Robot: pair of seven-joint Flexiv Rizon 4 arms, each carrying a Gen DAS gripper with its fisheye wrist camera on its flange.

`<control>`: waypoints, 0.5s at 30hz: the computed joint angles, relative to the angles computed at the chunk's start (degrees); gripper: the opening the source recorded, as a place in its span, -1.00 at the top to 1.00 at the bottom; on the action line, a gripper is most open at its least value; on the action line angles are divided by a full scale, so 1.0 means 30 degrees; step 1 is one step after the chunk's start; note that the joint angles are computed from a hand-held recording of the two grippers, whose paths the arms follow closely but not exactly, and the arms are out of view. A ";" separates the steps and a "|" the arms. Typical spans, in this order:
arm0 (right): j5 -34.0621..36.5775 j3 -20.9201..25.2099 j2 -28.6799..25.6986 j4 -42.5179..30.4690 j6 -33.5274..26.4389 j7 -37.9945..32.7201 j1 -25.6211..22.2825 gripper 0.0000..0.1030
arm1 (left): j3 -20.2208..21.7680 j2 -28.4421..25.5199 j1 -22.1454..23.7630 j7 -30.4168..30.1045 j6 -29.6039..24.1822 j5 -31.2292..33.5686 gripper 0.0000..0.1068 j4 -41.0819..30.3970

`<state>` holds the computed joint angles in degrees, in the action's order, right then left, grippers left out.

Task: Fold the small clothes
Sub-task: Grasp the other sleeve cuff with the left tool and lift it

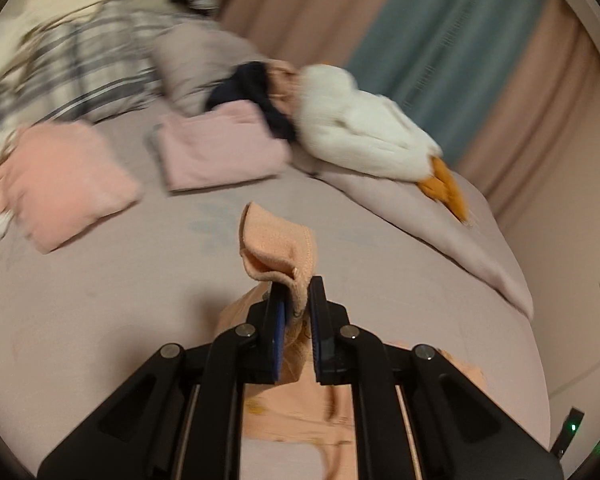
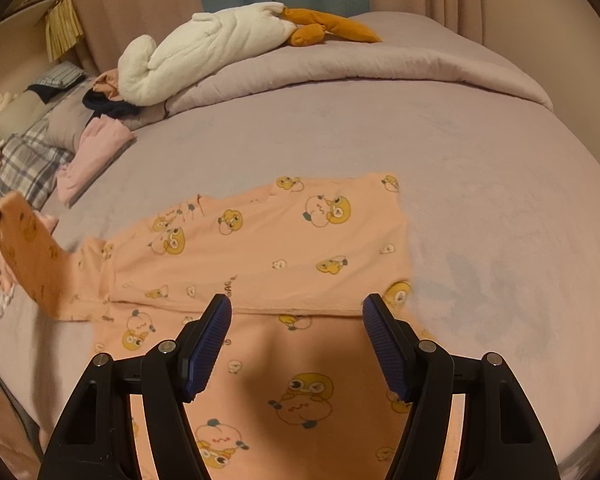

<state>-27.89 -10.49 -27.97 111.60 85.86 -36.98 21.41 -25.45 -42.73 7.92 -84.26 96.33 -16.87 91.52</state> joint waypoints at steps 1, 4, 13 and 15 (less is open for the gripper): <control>-0.0023 -0.0125 0.0047 0.0093 0.0124 0.0071 0.0068 -0.33 | -0.0177 -0.0062 -0.0188 0.0261 -0.0255 0.0195 0.81 -0.0246; 0.0048 -0.0425 0.0177 0.0362 0.0488 0.0261 0.0165 -0.33 | -0.0482 -0.0324 -0.0828 0.1100 -0.0978 0.0411 0.81 -0.0935; 0.0599 -0.0685 0.0287 0.0833 0.0823 0.0325 0.0042 -0.33 | 0.1198 -0.1510 -0.4345 0.3193 -0.4159 -0.0421 0.81 -0.3511; 0.0750 -0.0718 0.0291 0.0930 0.0886 0.0350 0.0013 -0.33 | 0.1590 -0.1853 -0.4945 0.3562 -0.4936 -0.0685 0.81 -0.4004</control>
